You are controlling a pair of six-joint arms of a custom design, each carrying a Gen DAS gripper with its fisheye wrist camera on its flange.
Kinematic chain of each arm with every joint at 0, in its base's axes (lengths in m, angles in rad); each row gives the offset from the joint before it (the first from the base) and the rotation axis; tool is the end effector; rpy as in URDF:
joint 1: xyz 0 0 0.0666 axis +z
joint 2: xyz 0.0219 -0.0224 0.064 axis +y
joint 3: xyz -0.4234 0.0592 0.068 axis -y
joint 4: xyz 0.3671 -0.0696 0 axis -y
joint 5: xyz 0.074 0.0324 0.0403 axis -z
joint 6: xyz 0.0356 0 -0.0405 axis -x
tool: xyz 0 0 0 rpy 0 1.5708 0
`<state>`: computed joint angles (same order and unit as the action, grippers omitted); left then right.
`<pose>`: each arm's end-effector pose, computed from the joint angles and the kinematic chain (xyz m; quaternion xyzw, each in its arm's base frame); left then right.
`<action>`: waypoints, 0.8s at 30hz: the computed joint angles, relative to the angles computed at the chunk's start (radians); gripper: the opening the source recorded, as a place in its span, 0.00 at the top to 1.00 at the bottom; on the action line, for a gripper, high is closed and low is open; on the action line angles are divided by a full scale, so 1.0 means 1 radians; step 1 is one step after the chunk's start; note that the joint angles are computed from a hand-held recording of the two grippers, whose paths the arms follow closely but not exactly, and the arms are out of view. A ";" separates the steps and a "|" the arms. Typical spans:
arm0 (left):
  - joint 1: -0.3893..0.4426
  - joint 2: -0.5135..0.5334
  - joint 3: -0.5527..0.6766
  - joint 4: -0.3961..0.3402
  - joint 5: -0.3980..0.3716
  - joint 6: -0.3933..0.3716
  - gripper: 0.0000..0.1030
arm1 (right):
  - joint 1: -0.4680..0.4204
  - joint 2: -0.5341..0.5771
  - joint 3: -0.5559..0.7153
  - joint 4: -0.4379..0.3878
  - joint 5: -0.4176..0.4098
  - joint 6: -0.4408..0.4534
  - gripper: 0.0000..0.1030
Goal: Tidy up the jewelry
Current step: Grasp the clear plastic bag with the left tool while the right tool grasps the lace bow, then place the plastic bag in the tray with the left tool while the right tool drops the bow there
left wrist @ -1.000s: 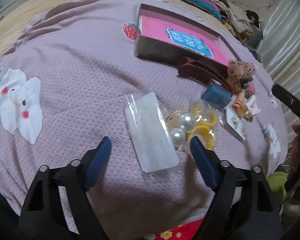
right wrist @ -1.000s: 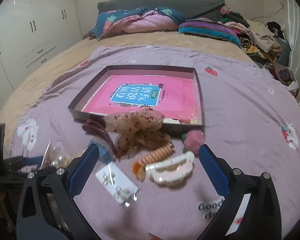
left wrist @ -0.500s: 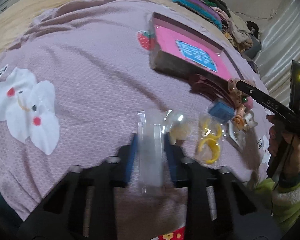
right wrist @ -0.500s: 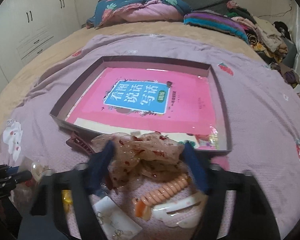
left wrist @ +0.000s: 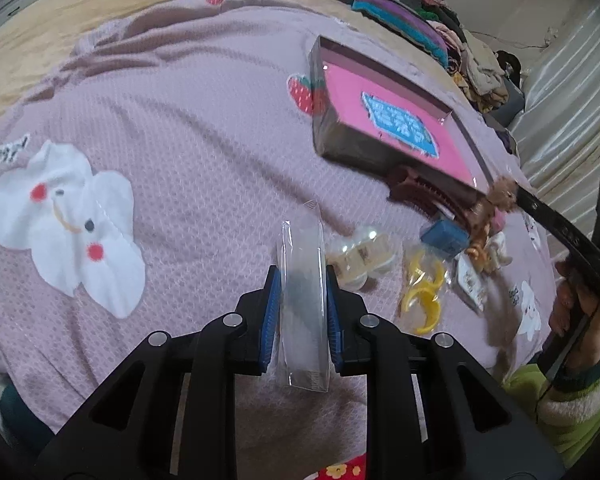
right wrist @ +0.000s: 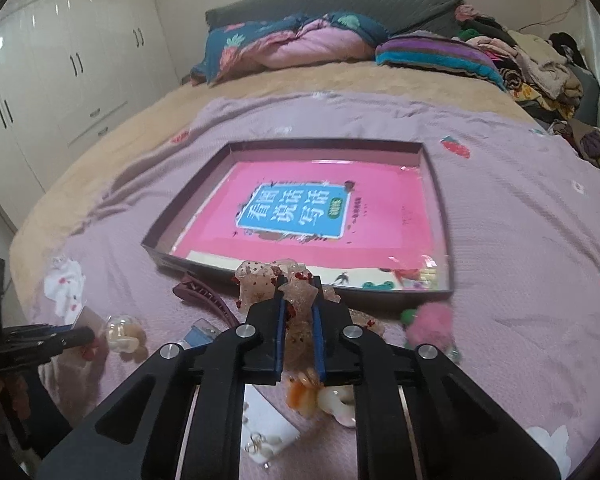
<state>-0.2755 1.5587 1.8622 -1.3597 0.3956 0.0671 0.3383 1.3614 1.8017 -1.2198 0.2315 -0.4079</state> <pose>0.4653 -0.1462 0.5714 0.1484 0.9379 -0.2298 0.2135 0.3893 0.1279 0.6388 0.0764 0.9145 0.0403 0.3953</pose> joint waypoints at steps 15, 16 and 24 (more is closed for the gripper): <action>-0.068 0.130 0.280 -0.011 -0.022 -0.003 0.87 | -0.074 -0.125 -0.001 0.013 0.027 -0.028 0.91; -0.074 0.146 0.310 -0.013 -0.021 -0.001 0.87 | -0.086 -0.126 0.007 0.013 0.023 -0.025 0.91; -0.108 0.260 0.507 -0.060 -0.025 -0.005 0.87 | -0.145 -0.091 0.100 0.016 0.034 0.020 0.91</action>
